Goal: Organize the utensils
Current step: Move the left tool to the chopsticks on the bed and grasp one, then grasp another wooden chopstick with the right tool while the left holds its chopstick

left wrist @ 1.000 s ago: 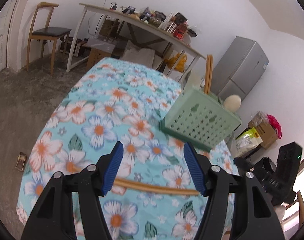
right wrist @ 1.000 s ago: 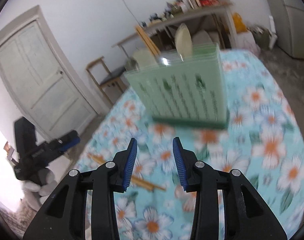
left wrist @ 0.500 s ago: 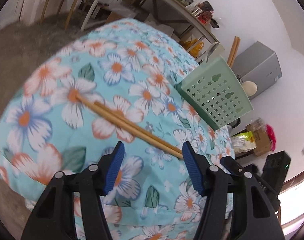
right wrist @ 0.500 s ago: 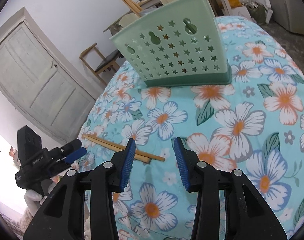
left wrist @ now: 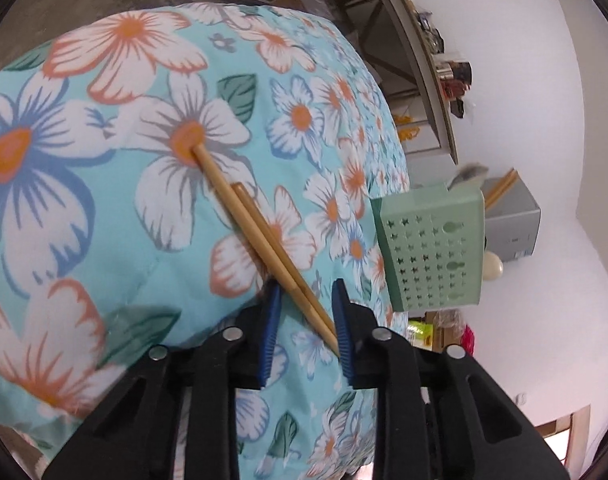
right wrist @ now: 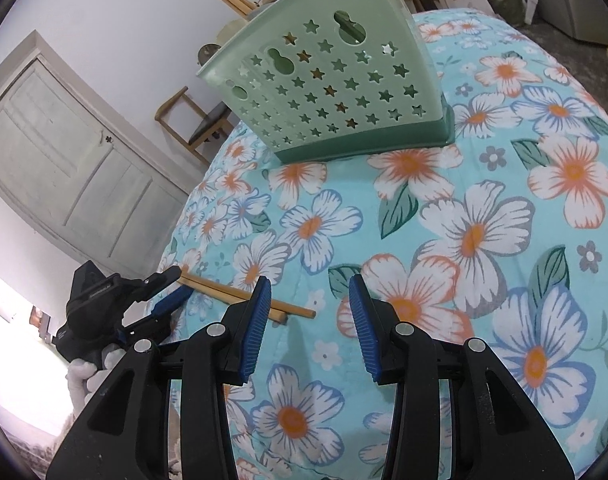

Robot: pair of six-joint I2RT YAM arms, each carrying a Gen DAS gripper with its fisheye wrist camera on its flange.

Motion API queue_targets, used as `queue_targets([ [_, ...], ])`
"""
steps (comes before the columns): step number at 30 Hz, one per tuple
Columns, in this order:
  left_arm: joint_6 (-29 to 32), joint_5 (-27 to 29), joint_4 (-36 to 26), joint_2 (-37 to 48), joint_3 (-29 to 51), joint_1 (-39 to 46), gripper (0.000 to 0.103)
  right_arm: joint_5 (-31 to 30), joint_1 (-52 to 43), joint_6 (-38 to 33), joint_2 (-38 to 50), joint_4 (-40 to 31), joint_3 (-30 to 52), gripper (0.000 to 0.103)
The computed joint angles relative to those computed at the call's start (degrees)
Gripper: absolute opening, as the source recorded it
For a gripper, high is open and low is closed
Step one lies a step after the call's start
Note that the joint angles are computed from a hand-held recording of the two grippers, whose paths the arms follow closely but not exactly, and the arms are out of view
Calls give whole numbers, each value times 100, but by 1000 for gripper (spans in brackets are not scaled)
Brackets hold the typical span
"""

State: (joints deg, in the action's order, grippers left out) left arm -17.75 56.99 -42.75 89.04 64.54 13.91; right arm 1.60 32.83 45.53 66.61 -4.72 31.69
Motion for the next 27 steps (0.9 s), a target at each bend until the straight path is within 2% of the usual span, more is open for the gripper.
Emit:
queue_targets([
  [4, -126, -229, 49, -9, 24, -100, 13, 9, -25, 3, -122, -100, -24, 40],
  [9, 36, -254, -52, -21, 120, -323, 12, 195, -60, -49, -547, -472, -76, 40],
  [15, 577, -57, -429, -130, 213, -779, 10, 276, -268, -32, -1167, -931, -188, 40],
  [21, 1127, -539, -607, -543, 389, -1201, 11, 376, -270, 30, -1329, -1042, -220, 40],
  [27, 1493, -1153, -616, -908, 556, -1366, 11, 370, -149, 28, -1047, -872, -150, 40],
])
